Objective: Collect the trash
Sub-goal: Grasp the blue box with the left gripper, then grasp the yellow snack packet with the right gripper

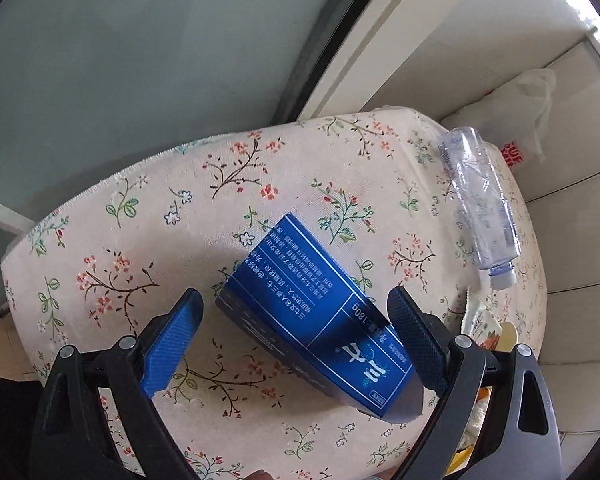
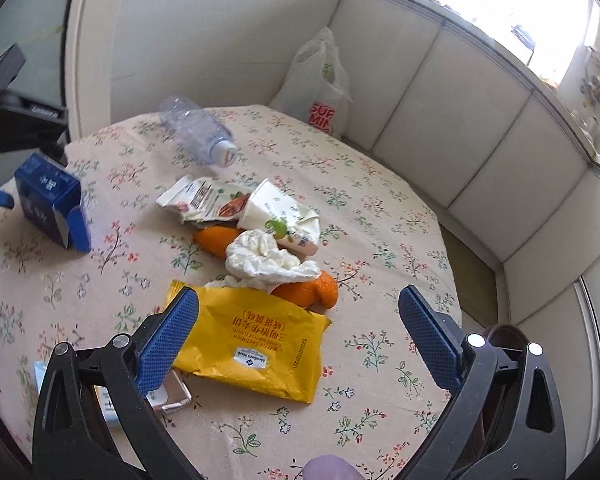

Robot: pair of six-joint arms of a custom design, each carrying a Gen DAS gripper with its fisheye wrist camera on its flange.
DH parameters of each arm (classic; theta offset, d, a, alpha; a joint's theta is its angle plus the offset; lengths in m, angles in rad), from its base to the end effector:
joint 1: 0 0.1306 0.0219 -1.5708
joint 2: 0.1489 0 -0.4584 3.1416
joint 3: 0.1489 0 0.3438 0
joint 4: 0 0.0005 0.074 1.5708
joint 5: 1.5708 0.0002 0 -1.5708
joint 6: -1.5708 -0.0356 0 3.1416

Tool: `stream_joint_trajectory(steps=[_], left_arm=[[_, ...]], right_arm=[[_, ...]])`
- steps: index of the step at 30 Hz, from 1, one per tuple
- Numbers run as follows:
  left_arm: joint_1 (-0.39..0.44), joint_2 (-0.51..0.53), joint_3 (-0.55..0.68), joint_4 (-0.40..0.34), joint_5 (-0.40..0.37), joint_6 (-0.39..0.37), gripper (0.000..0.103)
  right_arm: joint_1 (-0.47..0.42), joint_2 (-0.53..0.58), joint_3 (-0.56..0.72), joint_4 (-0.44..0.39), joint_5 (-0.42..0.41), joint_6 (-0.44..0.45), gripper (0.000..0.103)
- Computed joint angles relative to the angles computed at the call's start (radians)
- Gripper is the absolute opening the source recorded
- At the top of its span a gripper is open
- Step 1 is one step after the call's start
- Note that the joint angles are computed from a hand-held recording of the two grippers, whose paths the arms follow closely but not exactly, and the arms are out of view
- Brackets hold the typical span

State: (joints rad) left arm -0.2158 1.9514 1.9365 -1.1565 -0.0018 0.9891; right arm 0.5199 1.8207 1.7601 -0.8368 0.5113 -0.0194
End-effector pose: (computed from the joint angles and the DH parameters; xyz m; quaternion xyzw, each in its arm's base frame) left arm 0.6247 -0.1374 0.4201 -0.3698 0.9077 -0.1117 0.1639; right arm 0.5369 0.2867 0.4500 -0.1452 0.9054 -0.1449 0.3717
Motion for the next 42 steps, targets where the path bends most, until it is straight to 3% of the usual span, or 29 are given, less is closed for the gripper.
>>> stream_joint_trajectory(steps=[5, 8, 11, 15, 20, 28, 31, 34, 36, 37, 42], left_arm=[[-0.002, 0.020, 0.009, 0.004, 0.028, -0.023, 0.089], [-0.011, 0.025, 0.019, 0.026, 0.060, -0.088, 0.068], [-0.021, 0.027, 0.027, 0.038, 0.105, -0.146, 0.040], [-0.037, 0.018, 0.020, 0.088, 0.156, -0.207, 0.039], [-0.065, 0.001, 0.035, 0.126, 0.167, -0.297, 0.039], [-0.074, -0.038, 0.031, 0.170, 0.223, -0.350, 0.039], [-0.075, -0.042, 0.030, 0.173, 0.223, -0.352, 0.039], [-0.078, -0.041, 0.032, 0.170, 0.219, -0.357, 0.040], [-0.078, -0.043, 0.029, 0.168, 0.218, -0.356, 0.040], [-0.078, -0.043, 0.028, 0.168, 0.216, -0.355, 0.040], [-0.079, -0.039, 0.029, 0.171, 0.205, -0.356, 0.040]], right_arm=[[0.002, -0.002, -0.022, -0.032, -0.064, 0.134, 0.096], [-0.001, -0.007, -0.037, -0.044, -0.077, 0.189, 0.096], [-0.013, -0.016, -0.053, -0.048, -0.095, 0.219, 0.096], [-0.032, -0.033, -0.084, -0.035, -0.122, 0.263, 0.096], [-0.030, -0.056, -0.153, 0.087, -0.103, 0.367, 0.095], [0.019, -0.053, -0.266, 0.315, 0.070, 0.673, 0.090], [0.023, -0.026, -0.250, 0.313, 0.089, 0.688, 0.078], [0.013, 0.007, -0.195, 0.234, 0.072, 0.634, 0.053], [0.001, 0.023, -0.163, 0.185, 0.047, 0.589, 0.028], [-0.003, 0.027, -0.154, 0.166, 0.038, 0.570, 0.021], [-0.024, 0.017, -0.117, 0.092, -0.044, 0.468, 0.004]])
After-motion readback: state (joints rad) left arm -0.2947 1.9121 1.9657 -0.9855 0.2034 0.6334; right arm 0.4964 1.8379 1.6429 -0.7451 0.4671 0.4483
